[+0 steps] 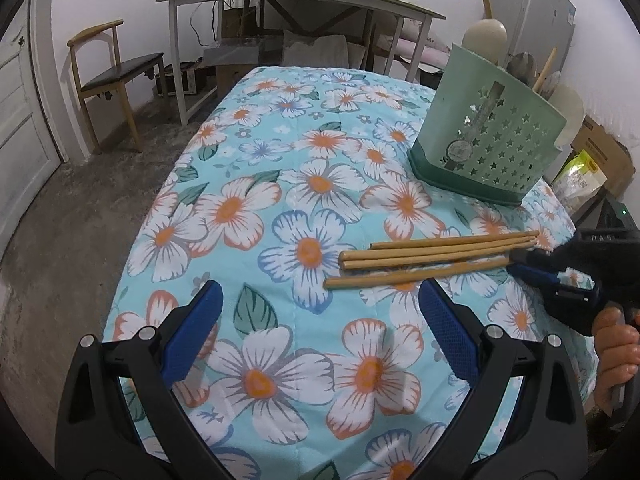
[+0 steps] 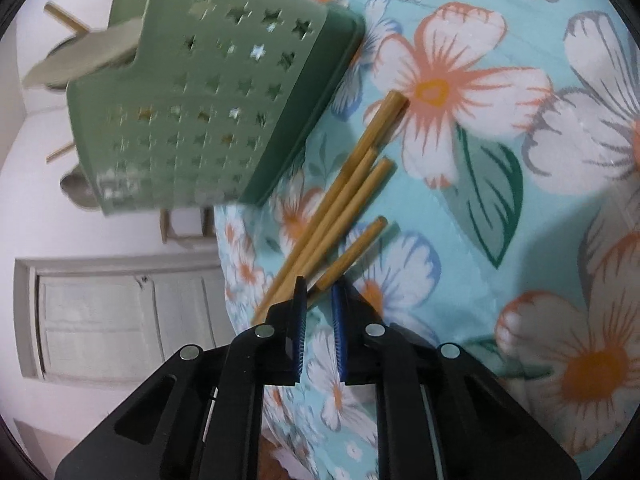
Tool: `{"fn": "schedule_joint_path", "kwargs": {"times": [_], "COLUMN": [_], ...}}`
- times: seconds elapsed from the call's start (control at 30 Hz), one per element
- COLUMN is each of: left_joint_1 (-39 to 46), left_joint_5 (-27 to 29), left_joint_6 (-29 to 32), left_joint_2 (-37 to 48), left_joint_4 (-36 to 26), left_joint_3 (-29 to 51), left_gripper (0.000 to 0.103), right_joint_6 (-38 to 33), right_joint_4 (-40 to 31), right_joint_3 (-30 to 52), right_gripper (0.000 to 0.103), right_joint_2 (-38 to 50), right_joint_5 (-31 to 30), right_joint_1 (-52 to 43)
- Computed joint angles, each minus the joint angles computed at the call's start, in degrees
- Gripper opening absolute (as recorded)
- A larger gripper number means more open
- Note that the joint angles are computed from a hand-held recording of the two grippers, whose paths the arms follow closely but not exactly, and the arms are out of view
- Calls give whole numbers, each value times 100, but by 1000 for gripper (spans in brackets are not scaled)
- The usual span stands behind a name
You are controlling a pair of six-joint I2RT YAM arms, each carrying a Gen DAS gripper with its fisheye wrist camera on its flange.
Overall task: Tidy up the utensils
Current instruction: 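Move the right tool back to the chopstick pile and grasp one chopstick, then grasp a chopstick with the left tool while the right tool holds its chopstick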
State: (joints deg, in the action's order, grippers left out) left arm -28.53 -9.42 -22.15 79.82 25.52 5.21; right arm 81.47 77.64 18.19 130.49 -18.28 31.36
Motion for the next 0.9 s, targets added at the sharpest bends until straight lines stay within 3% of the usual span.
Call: {"fn": "schedule_joint_path", "kwargs": {"times": [0.2,0.4,0.5,0.67,0.8,0.87,0.9], "left_joint_1": [169,243,243,124,10,-167,-251], "left_joint_5": [78,177,212,225,350,296,267], "left_joint_6": [127,167,150,222,354,441,478], "left_joint_2": [-88,61,99,-54,-330,-408,-378], "left_joint_4": [-1,74,102,84,176,300,352], "left_joint_3": [-15,33,37,-14,-150,-205,-196], "left_gripper": [95,95,95,94,94,91,84], "right_joint_6": [-104,-491,-689,-1350,-1653,-1784,-1878], "right_joint_4": [117,31,-638,-2880,-3944,-4303,-4494], "right_joint_3": [-265,-789,-745,-127,293,512,596], "right_gripper": [12,12,13,15,16,16,16], "right_joint_2": [-35,-262,-694,-1782,-2131,-2161,-2199], "right_joint_5": [-614,-603,-348,659,1331,1560,1686], "right_joint_1": [-127,-479,-558,-176,121,213,274]}}
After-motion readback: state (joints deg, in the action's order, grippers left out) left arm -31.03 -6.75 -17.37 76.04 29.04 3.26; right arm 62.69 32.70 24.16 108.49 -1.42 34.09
